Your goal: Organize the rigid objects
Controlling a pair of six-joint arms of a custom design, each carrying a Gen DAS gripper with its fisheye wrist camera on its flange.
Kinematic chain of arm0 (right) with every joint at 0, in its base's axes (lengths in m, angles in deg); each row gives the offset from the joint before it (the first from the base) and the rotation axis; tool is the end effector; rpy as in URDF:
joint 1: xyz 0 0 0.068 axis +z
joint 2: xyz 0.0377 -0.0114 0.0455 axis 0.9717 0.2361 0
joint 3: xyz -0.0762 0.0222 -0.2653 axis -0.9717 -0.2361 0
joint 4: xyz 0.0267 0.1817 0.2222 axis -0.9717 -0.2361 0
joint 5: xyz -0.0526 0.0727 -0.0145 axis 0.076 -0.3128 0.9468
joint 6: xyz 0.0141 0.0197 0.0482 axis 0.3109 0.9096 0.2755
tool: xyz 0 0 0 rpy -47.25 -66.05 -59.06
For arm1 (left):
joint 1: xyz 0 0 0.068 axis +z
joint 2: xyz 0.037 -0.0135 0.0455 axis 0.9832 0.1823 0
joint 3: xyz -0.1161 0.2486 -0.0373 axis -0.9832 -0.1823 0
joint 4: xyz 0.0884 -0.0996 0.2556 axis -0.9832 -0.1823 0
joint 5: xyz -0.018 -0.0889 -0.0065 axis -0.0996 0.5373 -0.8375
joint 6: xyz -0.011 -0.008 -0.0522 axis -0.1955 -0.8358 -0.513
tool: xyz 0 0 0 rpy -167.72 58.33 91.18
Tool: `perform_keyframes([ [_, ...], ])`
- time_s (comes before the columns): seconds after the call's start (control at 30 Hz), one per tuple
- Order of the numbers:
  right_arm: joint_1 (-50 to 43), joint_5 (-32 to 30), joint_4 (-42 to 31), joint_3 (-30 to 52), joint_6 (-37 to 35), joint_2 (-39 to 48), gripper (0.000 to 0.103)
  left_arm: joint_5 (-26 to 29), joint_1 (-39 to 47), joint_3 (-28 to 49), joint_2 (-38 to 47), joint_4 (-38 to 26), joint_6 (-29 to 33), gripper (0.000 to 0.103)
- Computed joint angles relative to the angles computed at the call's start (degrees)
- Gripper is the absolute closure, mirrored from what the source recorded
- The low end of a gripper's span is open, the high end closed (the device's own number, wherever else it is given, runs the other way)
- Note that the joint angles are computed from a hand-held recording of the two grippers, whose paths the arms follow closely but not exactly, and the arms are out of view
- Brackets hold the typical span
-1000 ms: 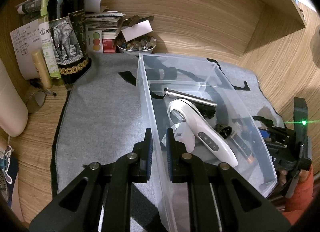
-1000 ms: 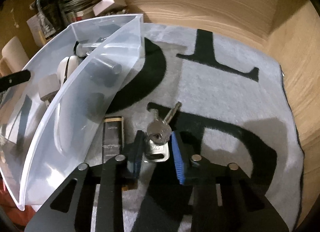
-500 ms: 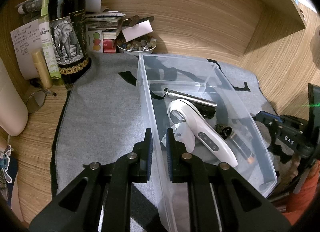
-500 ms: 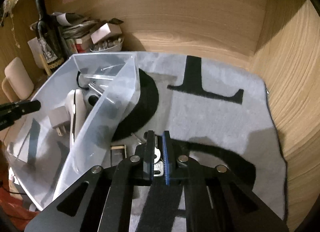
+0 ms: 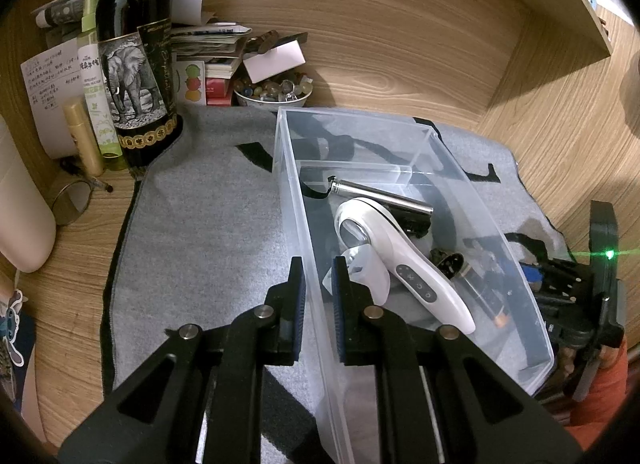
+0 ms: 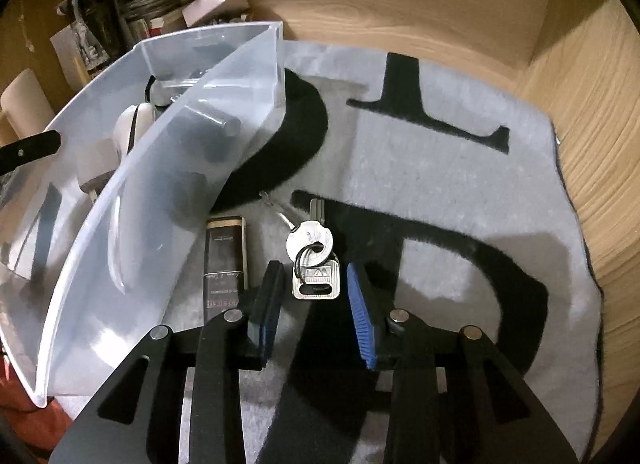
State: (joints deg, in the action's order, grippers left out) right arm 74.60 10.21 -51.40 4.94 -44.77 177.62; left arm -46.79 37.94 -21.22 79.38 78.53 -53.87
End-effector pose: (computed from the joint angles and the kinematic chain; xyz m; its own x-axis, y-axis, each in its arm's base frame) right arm 0.2948 0.0037 0.0861 -0.6332 -0.5389 -0.5556 -0.6389 0.7690 -0.0177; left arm 0.1790 -0.1374 0.1217 -0.7073 -0.2701 -0.6533 -0.1963 0.9628 -0.1856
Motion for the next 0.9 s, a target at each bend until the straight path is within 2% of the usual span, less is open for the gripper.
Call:
perform_keyframes([
  [0.03,-0.2,-0.4,0.1,0.3,0.6,0.2,0.081,0.0,0.0,-0.1,-0.1,0.0,0.0,0.091],
  [0.5,-2.4,-4.0,0.2,-1.2,3.5,-8.4,0.082,0.1,0.0,0.0,-0.1,0.0,0.0,0.091],
  [0.53,-2.7,-4.6,0.0,-1.3,3.7,-9.6,0.083,0.1,0.1,-0.1,-0.2,0.0,0.0,0.091],
  [0.57,-2.9,-5.1,-0.2,-1.3,4.1,-10.6,0.096,0.1,0.1,-0.1,-0.1,0.0,0.0,0.091],
  [0.67,-3.2,-6.9,-1.2,-0.4,4.7,-12.0,0.097,0.1,0.1,-0.1,-0.2,0.1,0.0,0.091],
  [0.77,-2.8,-6.4,-0.2,-0.5,5.3,-12.8,0.097,0.2,0.1,-0.1,-0.2,0.1,0.1,0.091],
  [0.9,-2.5,-5.0,-2.8,0.9,4.1,-10.3,0.096,0.1,0.0,-0.1,-0.1,0.0,0.0,0.091],
])
